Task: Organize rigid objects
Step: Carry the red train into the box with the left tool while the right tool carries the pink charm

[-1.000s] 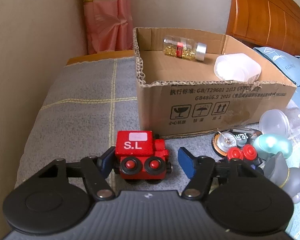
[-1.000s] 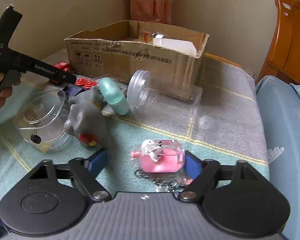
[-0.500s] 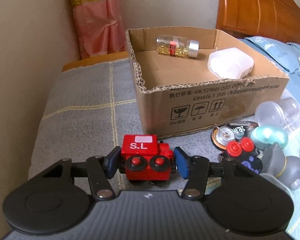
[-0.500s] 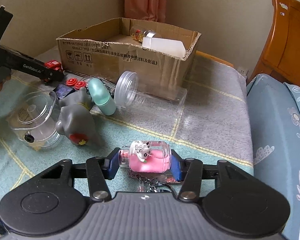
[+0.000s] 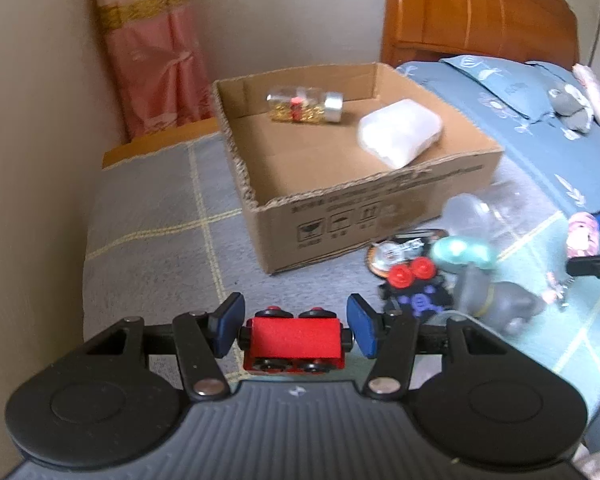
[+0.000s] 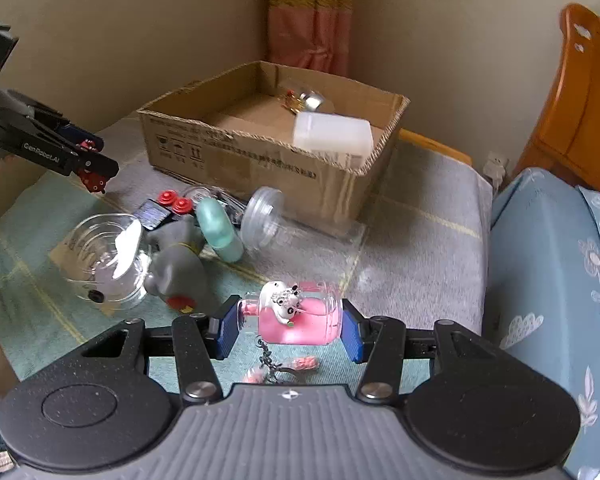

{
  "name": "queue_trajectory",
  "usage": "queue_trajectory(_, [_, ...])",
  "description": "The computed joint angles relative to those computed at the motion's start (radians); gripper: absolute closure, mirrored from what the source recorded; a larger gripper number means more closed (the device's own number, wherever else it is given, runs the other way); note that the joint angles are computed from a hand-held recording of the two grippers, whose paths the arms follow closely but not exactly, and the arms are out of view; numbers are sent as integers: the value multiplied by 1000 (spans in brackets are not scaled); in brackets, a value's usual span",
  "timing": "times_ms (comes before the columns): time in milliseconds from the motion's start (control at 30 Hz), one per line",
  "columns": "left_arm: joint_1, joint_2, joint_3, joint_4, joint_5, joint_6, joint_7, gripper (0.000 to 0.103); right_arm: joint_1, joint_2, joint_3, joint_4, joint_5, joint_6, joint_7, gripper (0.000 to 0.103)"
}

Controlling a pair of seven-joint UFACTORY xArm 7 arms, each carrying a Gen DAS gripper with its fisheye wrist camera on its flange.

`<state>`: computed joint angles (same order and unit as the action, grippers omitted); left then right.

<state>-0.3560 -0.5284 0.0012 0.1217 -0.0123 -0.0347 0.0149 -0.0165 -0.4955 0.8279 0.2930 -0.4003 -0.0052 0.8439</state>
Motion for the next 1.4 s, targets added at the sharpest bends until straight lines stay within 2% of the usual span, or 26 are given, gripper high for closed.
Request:
queue_trajectory(133, [-48, -71, 35, 17, -6, 75, 32, 47, 70, -9, -69, 20, -12, 37, -46, 47])
queue_trajectory(300, [-64, -88, 28, 80, -30, 103, 61, 47, 134, -1, -160, 52, -20, 46, -106, 47])
queue_trajectory(433, [-85, -43, 37, 160, -54, 67, 74, 47, 132, 5, -190, 89, -19, 27, -142, 47])
queue_trajectory(600, [-30, 73, -24, 283, -33, 30, 76, 47, 77, 13, -185, 157, -23, 16, -192, 47])
queue_trajectory(733, [-20, 179, -31, 374, -33, 12, 72, 47, -8, 43, -152, 233, -41, 14, -220, 47])
queue_trajectory(833, [10, 242, -55, 414, -25, -4, 64, 47, -101, 72, -96, 287, -64, 10, -217, 47])
queue_trajectory(900, [5, 292, -50, 446, -29, -12, 64, 47, -166, 103, -54, 323, -82, 10, -205, 47])
queue_trajectory(1000, [-51, 342, 6, 474, -74, -10, 94, 47, -289, 157, 40, 375, -131, 16, -172, 47])
queue_trajectory(1133, [-40, 402, -3, 512, -104, -4, 116, 47, -452, 236, 186, 429, -230, 47, -77, 47])
queue_trajectory(1200, [-40, 430, -4, 532, -136, 5, 140, 47, -507, 254, 233, 437, -275, 39, -27, 37])
queue_trajectory(1267, [-57, 446, 6, 547, -203, 13, 195, 47, -559, 240, 277, 431, -315, 11, 25, 11])
queue_trajectory(1333, [-49, 471, -6, 566, -245, 17, 227, 47, -596, 214, 310, 420, -307, -19, 39, 8])
queue_trajectory(1400, [-30, 496, -24, 585, -268, 21, 247, 47, -560, 204, 284, 404, -274, -23, 19, 6])
